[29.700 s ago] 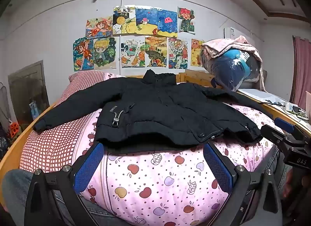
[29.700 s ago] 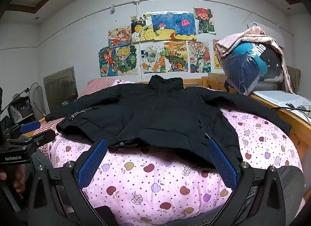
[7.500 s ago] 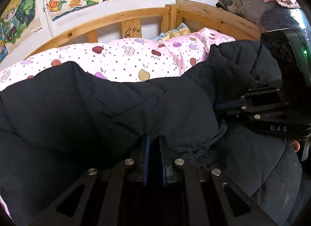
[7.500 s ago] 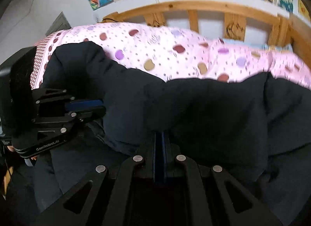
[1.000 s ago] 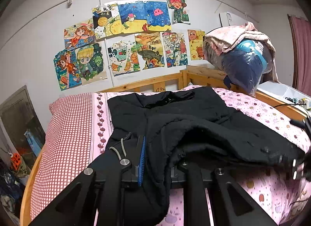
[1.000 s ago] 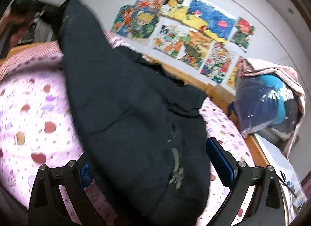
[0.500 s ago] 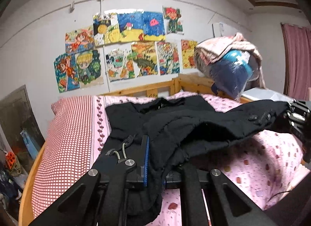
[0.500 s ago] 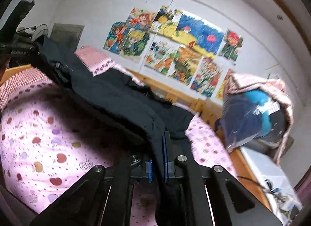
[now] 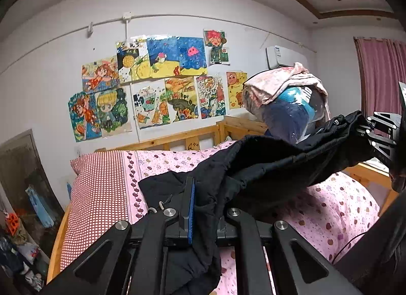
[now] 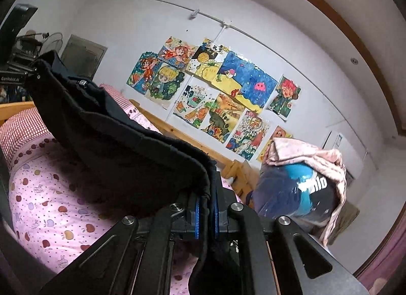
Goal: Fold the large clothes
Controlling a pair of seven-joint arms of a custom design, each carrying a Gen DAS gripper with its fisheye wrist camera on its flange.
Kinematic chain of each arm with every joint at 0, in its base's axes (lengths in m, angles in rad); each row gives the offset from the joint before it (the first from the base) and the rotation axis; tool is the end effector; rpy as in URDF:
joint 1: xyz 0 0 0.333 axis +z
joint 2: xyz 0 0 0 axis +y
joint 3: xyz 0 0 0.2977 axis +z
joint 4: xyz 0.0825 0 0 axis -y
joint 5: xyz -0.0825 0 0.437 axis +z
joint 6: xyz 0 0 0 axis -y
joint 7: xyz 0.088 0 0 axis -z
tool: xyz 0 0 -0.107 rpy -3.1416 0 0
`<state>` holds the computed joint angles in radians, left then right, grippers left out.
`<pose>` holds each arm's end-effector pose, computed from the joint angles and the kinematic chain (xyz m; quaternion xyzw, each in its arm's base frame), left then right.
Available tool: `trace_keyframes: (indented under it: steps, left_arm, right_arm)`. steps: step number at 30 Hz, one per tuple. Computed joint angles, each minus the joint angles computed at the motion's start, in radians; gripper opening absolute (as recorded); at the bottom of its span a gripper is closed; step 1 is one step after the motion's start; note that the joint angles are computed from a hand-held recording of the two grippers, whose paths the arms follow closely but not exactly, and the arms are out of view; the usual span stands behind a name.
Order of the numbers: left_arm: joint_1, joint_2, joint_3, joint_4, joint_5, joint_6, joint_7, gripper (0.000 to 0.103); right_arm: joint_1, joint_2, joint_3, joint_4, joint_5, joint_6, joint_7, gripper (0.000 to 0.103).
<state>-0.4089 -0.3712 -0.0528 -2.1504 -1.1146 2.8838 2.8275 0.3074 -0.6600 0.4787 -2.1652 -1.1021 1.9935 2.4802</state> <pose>0.5066 -0.1983 0.6302 -0.3073 0.7503 -0.5173 0.2739 0.3227 0.3307 0.6858 -0.5745 0.5009 -0.6229 0.1761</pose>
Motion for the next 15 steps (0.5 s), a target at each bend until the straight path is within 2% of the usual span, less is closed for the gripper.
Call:
trace_keyframes:
  steps: [5, 9, 12, 15]
  left_arm:
    - [0.026, 0.116, -0.02, 0.115, 0.029, 0.001, -0.023, 0.01]
    - [0.066, 0.23, -0.067, 0.239, 0.087, 0.027, -0.081, 0.01]
    - [0.102, 0.338, -0.108, 0.359, 0.177, 0.043, -0.175, 0.01]
    - [0.129, 0.453, -0.142, 0.477, 0.33, 0.063, -0.308, 0.01]
  right_arm:
    - [-0.03, 0.055, -0.006, 0.046, -0.043, 0.015, -0.007, 0.006]
    - [-0.064, 0.109, -0.035, 0.09, -0.098, 0.053, 0.015, 0.006]
    - [-0.085, 0.162, -0.065, 0.144, -0.125, 0.073, 0.01, 0.007]
    - [-0.1, 0.219, -0.098, 0.196, -0.153, 0.098, -0.008, 0.007]
